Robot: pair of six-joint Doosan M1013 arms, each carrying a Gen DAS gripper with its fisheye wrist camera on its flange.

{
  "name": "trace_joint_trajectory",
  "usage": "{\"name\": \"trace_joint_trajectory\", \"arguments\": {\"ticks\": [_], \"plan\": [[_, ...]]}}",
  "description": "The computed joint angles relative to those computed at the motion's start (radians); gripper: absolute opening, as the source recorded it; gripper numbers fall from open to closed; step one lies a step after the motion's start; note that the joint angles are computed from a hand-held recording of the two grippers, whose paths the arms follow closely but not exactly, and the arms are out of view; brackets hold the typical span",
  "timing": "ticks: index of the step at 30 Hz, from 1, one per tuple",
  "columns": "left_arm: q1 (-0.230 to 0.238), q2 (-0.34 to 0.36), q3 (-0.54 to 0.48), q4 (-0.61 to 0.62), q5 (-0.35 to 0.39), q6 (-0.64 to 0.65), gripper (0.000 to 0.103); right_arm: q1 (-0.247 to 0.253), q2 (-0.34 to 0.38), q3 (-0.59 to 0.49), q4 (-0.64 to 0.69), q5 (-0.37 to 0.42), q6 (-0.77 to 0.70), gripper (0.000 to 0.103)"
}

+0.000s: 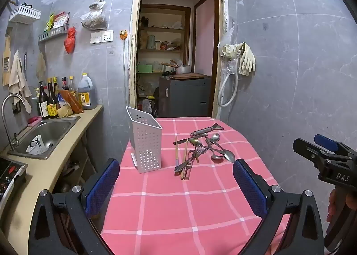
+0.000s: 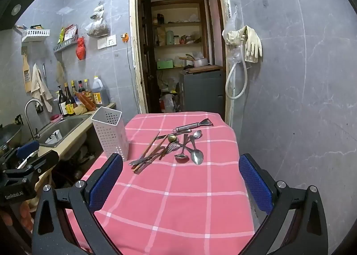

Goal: Organize utensils

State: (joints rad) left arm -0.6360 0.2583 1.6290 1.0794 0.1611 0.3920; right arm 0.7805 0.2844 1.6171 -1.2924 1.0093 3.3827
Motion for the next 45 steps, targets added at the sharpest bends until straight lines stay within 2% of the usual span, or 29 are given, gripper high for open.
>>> {"name": "trace_joint_trajectory", "arguments": {"ticks": [4,10,13,17,45], "plan": [[0.0,0.0,-0.003,-0.071,0.002,0.067,0.102,0.001,-0.001,0.002,-0.002,0.0,-0.004,0.102],[-0.011,-0.002,0.001,-0.006,0.014,-0.002,0.102,-0.002,-0.002,0.0,0.001,0.002,-0.01,0.102],[-0.001,-0.005,0.013,0.0,-0.001,-0.011,0.102,-0.004,0.0,-0.005,0.013,-0.005,-0.019,0.102],[0.003,-0.004,0.008,-0.05,-0.006,0.033,0.102,0.003,0.003,-0.001,0.009,0.0,-0.009,0.102],[0.005,-0.005,0.01,-0.095,-0.005,0.081,0.102,0.005,0.003,-0.003,0.02,-0.001,-0.012,0.102]]}}
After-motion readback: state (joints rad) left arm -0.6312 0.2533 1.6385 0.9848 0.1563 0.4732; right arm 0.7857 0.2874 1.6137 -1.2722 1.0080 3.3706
